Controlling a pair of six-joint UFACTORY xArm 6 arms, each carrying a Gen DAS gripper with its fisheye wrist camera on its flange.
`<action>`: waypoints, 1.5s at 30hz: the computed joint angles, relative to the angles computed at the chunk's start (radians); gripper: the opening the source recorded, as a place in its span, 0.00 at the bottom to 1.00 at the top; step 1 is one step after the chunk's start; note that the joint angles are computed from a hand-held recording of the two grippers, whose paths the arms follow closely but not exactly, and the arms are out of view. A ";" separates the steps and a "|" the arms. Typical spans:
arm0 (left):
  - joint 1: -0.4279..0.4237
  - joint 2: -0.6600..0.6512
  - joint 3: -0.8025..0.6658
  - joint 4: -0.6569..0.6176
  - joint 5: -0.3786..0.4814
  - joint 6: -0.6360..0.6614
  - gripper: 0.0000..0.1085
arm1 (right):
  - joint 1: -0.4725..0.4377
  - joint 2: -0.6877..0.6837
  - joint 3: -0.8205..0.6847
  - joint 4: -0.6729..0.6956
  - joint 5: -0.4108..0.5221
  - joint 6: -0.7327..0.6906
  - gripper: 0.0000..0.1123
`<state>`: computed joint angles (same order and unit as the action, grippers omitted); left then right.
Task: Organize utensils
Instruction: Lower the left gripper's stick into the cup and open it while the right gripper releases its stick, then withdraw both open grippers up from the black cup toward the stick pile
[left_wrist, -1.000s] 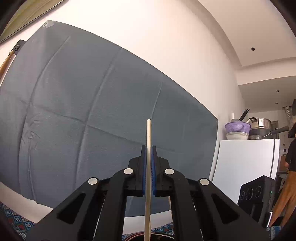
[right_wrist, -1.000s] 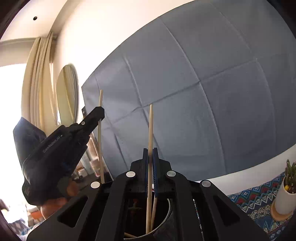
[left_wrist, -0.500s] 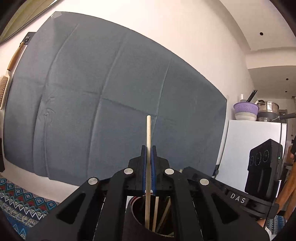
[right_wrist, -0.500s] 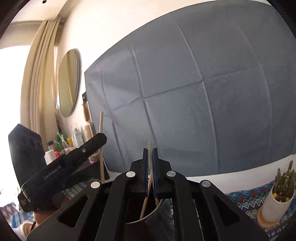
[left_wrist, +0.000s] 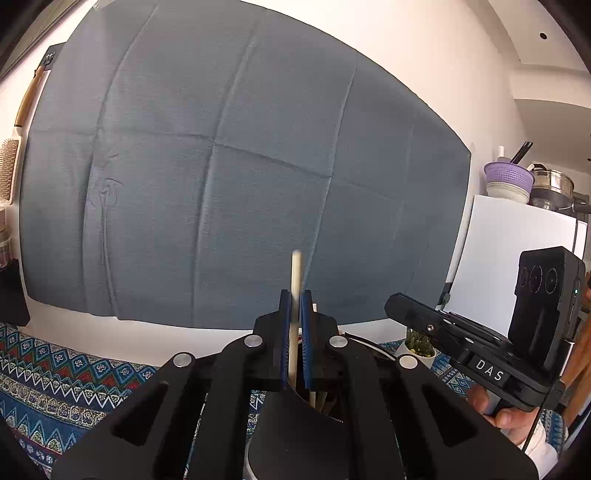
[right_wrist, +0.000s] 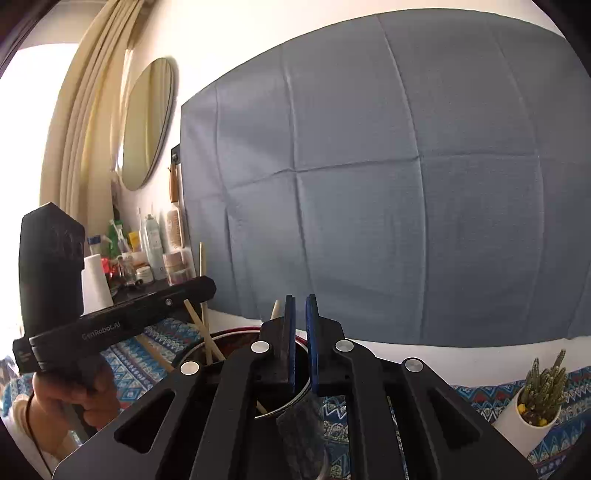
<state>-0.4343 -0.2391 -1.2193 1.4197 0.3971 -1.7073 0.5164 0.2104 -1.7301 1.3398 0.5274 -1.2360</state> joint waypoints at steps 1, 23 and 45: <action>-0.004 -0.005 0.002 0.000 0.015 0.001 0.22 | -0.003 0.001 -0.003 0.002 -0.001 0.005 0.08; -0.023 -0.046 0.004 -0.272 0.208 0.275 0.89 | -0.011 0.041 -0.035 -0.174 -0.192 0.253 0.84; -0.167 -0.096 -0.026 -0.632 0.521 0.533 0.89 | -0.121 -0.058 -0.076 -0.762 0.335 0.976 0.85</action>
